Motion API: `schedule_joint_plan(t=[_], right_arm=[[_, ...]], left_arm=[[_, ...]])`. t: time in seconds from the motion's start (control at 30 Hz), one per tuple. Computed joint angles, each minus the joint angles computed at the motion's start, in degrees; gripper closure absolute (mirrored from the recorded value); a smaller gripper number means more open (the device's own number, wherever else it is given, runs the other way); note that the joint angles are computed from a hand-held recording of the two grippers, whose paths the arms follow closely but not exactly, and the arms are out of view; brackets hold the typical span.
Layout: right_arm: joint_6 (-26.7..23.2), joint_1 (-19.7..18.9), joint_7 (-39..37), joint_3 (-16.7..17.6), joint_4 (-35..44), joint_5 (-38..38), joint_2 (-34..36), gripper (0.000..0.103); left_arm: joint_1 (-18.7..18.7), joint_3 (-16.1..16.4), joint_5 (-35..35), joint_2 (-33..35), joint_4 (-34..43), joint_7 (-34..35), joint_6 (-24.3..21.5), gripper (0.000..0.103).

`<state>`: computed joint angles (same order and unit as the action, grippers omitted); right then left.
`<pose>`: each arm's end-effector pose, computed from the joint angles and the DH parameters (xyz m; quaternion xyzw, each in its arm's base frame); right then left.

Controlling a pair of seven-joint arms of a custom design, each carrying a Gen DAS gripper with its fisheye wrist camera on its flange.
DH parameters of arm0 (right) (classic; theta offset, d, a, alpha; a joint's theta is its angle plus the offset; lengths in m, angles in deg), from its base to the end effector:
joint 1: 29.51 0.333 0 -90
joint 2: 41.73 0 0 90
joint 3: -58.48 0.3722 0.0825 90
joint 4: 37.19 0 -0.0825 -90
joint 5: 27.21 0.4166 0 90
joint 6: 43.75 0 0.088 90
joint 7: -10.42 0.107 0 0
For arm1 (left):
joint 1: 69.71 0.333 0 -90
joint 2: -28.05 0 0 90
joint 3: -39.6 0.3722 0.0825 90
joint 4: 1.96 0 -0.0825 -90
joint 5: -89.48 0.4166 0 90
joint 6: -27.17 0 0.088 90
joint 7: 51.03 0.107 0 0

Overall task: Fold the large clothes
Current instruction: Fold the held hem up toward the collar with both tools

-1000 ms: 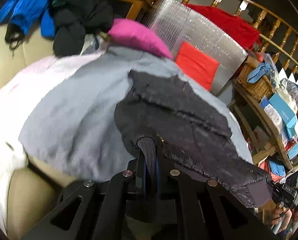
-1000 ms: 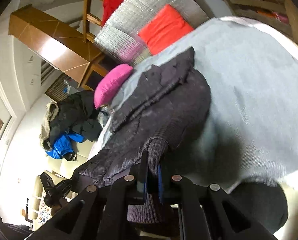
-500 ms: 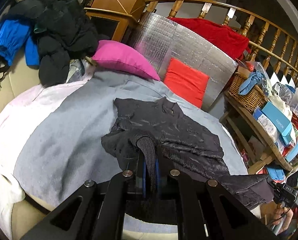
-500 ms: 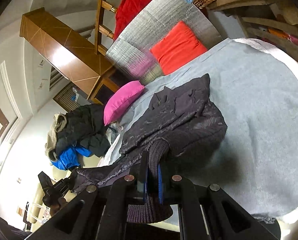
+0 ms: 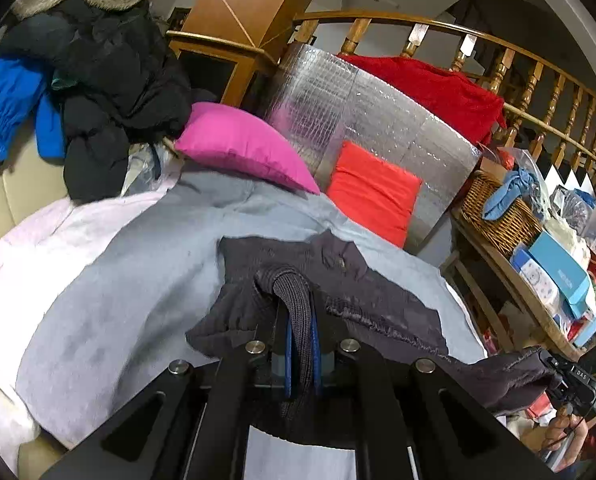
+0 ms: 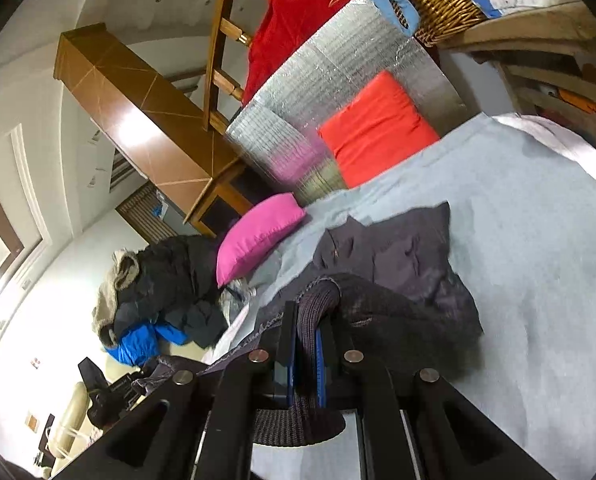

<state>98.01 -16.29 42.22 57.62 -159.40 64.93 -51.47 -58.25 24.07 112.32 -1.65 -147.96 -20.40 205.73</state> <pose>0.5505 0.1172 0.5777 -0.5875 0.5417 0.0542 0.5987 0.4315 -0.0844 0.5950 -0.7438 0.4275 -0.4331 0.2763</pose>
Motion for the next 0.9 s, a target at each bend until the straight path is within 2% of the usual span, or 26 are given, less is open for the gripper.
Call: schedule_joint_plan(t=[0.4, 0.63, 0.73, 0.9], right_arm=[[2.58, -0.66, 1.17, 1.77, 13.10, 0.05, 9.36, 0.095], [5.19, -1.72, 5.84, 4.31, 26.48, -5.63, 19.46, 0.095], [6.47, -2.45, 9.80, 5.86, 32.46, -10.46, 24.40, 0.095], [7.35, -2.15, 22.36, 6.58, 45.85, -23.20, 35.51, 0.096]], left_arm=[[8.91, -5.60, 6.31, 7.27, 9.82, -3.05, 0.57, 0.095], [14.05, -8.97, 15.43, 16.04, 20.13, -7.41, -2.30, 0.095], [14.45, -9.58, 20.62, 21.22, 25.61, -9.85, -5.13, 0.095], [11.19, -7.62, 23.97, 29.87, 34.11, -9.40, -10.02, 0.095]])
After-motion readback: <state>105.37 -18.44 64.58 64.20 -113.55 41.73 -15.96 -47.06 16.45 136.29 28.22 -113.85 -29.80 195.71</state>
